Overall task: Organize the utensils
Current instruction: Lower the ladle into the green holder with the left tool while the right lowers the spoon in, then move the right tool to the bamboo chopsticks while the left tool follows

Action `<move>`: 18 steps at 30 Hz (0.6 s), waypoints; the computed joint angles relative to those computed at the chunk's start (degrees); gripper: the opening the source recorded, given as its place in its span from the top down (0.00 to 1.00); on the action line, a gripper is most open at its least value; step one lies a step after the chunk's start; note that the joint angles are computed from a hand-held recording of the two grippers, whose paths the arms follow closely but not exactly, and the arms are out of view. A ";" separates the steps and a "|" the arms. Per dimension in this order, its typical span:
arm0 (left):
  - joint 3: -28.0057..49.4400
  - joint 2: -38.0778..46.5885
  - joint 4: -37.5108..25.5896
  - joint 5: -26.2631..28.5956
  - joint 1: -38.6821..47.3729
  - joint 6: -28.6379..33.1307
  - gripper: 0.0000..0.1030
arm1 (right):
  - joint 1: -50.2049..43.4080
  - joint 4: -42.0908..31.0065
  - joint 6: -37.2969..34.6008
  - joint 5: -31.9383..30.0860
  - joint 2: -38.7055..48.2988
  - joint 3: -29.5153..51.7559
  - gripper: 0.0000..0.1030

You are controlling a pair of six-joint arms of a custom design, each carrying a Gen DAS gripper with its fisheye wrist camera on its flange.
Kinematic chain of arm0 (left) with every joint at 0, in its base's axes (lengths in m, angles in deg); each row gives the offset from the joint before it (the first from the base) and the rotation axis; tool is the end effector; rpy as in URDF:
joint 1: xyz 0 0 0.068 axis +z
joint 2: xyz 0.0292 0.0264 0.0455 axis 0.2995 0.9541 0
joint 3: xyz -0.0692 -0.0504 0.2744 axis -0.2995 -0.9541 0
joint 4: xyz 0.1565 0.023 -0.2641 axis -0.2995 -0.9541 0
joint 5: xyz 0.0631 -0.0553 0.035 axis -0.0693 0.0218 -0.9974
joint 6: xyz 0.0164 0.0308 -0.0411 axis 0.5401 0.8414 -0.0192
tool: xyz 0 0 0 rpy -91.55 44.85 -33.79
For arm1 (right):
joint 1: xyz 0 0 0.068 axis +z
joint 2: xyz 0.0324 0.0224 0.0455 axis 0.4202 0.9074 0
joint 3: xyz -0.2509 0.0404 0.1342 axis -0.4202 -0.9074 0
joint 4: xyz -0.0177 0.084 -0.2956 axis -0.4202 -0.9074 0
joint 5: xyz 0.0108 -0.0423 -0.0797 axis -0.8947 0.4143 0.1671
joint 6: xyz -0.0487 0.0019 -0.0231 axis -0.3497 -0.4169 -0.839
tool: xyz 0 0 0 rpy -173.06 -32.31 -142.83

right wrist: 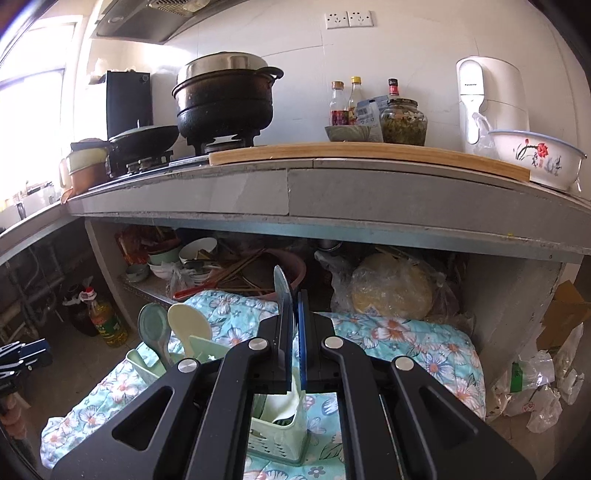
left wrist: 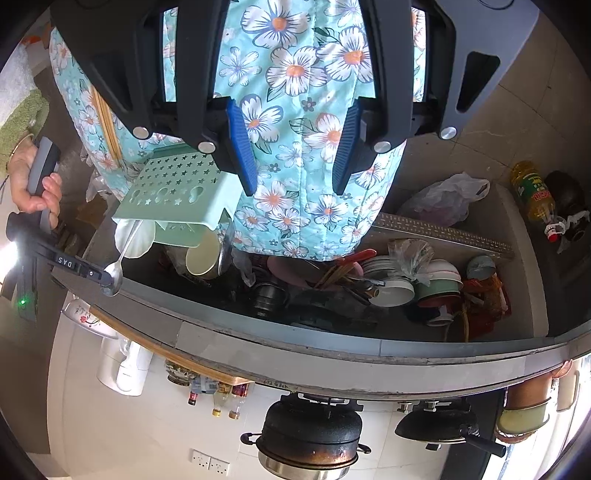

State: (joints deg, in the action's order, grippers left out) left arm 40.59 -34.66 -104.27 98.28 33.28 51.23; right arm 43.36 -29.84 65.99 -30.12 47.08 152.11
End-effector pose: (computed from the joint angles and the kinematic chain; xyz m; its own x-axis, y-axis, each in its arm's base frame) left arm 0.1990 0.0418 0.3223 -0.5237 -0.1142 -0.8442 0.0908 0.9778 -0.1886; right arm 0.3324 0.1104 0.3658 -0.4149 -0.0527 -0.9083 -0.2608 0.9633 0.0633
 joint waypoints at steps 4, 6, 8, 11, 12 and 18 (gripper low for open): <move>-0.30 0.30 0.26 0.10 -0.61 -0.27 0.61 | 1.42 -1.07 -0.54 -0.64 -0.19 -1.39 0.97; -0.45 0.39 0.35 -0.34 -1.37 -0.43 0.61 | 2.00 -2.19 -0.65 -0.96 -0.10 -1.59 0.94; -0.65 0.34 0.29 -0.49 -1.80 -0.47 0.61 | 2.39 -3.39 -0.64 -1.48 -0.24 -1.70 0.93; -0.84 0.41 0.18 -0.79 -2.52 -0.68 0.61 | 2.26 -4.18 -0.27 -3.36 -1.51 -2.42 0.82; -0.92 0.40 0.13 -0.89 -2.75 -0.74 0.61 | 2.13 -4.31 -0.10 -3.90 -2.32 -2.77 0.73; -1.43 -0.19 -0.17 -1.18 -4.21 -1.19 0.60 | -0.12 -5.32 2.84 -9.23 -8.63 -5.48 0.65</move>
